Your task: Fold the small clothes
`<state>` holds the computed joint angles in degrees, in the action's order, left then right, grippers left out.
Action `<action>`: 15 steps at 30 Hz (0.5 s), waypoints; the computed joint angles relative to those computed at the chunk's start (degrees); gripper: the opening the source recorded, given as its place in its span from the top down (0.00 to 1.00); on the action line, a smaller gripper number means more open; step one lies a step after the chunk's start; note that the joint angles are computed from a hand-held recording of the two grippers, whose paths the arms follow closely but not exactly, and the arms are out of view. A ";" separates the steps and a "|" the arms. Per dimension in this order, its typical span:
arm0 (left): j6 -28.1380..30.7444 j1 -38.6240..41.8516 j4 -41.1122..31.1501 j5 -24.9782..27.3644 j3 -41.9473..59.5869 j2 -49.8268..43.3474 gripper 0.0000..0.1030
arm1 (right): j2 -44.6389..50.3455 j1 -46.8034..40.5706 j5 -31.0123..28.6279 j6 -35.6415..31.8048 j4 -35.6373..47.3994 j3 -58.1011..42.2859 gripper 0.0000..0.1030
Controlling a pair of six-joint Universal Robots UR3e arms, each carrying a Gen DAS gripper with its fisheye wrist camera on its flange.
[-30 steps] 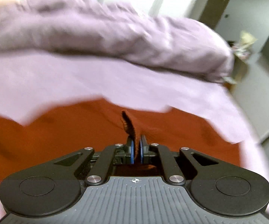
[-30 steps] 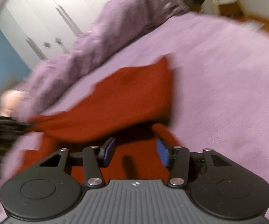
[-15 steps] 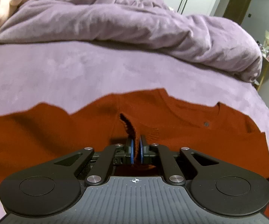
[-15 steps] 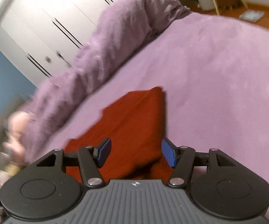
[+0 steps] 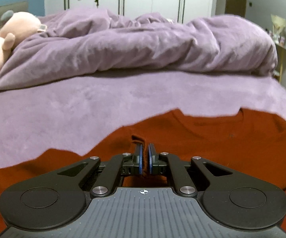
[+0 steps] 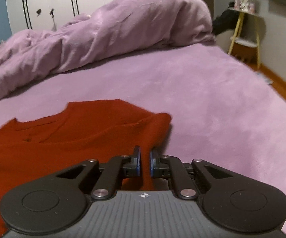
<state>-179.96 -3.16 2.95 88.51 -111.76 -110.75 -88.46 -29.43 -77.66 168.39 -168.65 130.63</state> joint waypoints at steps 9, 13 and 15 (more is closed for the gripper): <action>-0.87 -0.31 0.95 0.91 -7.93 6.65 0.68 | -11.32 -0.64 3.31 -0.73 2.19 6.37 0.70; -1.32 -1.96 -3.49 -2.63 -5.23 6.47 0.65 | -15.30 -0.26 7.71 -9.23 8.93 9.54 0.69; -0.20 -4.14 -4.93 -1.14 -2.23 3.61 0.61 | -14.28 1.34 5.09 -11.16 1.97 12.96 0.69</action>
<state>-180.16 -7.30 -1.98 87.37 -113.99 -107.14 -102.74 -28.09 -72.58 157.23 -166.68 143.59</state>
